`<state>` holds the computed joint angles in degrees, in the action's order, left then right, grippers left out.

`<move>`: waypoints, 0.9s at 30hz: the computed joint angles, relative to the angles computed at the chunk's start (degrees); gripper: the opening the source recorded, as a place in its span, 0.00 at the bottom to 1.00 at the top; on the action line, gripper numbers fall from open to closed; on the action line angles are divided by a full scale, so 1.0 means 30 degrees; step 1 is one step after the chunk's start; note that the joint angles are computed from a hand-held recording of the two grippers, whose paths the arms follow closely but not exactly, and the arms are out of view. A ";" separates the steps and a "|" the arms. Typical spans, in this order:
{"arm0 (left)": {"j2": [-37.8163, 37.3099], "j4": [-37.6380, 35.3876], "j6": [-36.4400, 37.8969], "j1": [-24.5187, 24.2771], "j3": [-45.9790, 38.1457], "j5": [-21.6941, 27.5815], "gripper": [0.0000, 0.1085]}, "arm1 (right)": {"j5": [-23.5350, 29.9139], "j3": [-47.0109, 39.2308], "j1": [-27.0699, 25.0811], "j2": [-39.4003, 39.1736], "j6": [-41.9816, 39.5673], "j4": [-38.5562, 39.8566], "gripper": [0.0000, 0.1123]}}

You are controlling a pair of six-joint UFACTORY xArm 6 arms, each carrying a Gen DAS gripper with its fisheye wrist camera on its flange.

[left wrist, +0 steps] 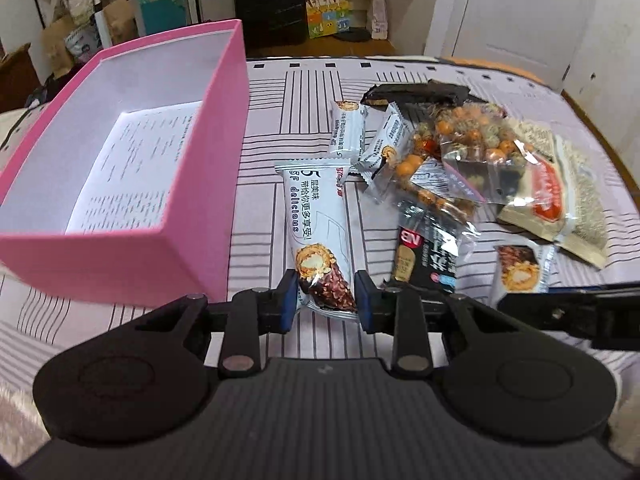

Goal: Organize snacks
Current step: 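Carry both white bars over the pink box and open both tools to drop them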

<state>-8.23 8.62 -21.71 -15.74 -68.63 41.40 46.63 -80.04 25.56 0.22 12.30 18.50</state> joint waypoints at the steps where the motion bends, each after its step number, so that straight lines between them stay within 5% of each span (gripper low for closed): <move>1: -0.0320 -0.0155 0.0047 0.0004 0.0197 0.0041 0.27 | -0.0101 0.0037 0.0145 -0.0110 -0.0147 -0.0233 0.31; 13: -0.5337 -0.1561 0.1617 0.0094 0.2626 0.0765 0.27 | 0.0582 -0.0109 0.1081 -0.1792 -0.3691 0.0560 0.31; 27: -0.6233 -0.2441 0.3245 0.2054 0.1169 0.1401 0.27 | 0.3188 -0.7438 0.1949 0.1820 -0.7085 0.2105 0.31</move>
